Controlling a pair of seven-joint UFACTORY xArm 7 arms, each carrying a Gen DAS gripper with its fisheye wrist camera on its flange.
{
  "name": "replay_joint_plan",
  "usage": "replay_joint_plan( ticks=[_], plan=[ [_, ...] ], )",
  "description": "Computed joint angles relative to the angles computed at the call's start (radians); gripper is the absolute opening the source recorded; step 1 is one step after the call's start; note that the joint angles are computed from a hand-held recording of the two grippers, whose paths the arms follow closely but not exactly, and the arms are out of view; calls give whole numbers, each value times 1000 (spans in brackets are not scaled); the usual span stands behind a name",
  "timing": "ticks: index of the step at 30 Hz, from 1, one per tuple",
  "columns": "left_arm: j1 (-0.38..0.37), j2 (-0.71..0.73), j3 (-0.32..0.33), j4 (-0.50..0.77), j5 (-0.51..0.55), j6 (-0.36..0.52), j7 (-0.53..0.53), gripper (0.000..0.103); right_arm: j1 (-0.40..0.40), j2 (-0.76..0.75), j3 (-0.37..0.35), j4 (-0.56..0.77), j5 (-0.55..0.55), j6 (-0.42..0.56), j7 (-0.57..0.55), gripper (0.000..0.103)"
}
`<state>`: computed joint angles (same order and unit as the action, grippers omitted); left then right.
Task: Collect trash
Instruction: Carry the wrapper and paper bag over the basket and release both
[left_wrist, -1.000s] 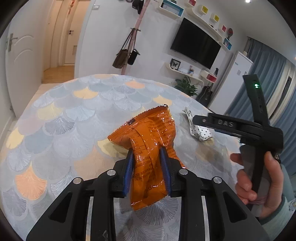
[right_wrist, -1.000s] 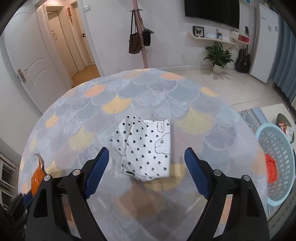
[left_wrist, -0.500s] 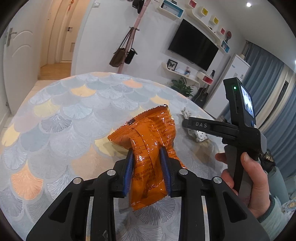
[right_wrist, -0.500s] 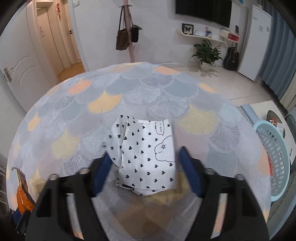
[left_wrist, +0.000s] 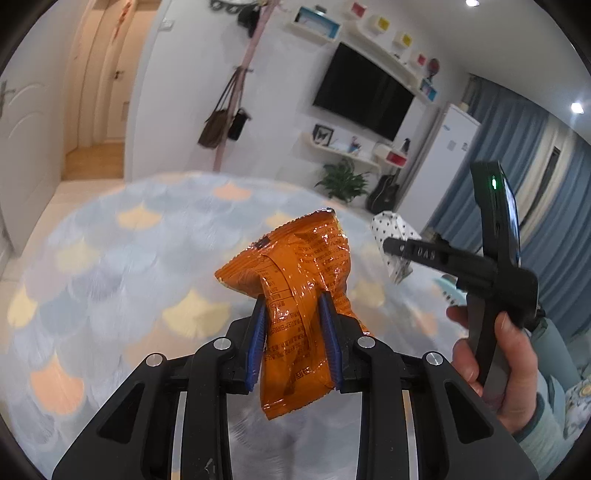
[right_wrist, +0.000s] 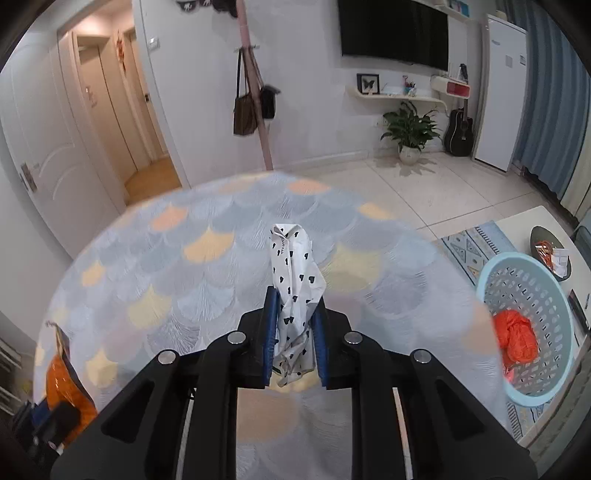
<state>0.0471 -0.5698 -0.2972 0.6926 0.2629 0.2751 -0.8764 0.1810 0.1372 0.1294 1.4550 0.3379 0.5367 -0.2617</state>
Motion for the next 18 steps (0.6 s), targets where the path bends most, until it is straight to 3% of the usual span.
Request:
replay_joint_plan(
  ticks=[9,18],
  plan=[
    [32,194,-80,289,147,59,15,27,-89,-43,-50,25,119,-38,-83,16],
    [-111,629,-107,740,281,155,59,27,-218,33,-102,108,177,-12,-73,16]
  ],
)
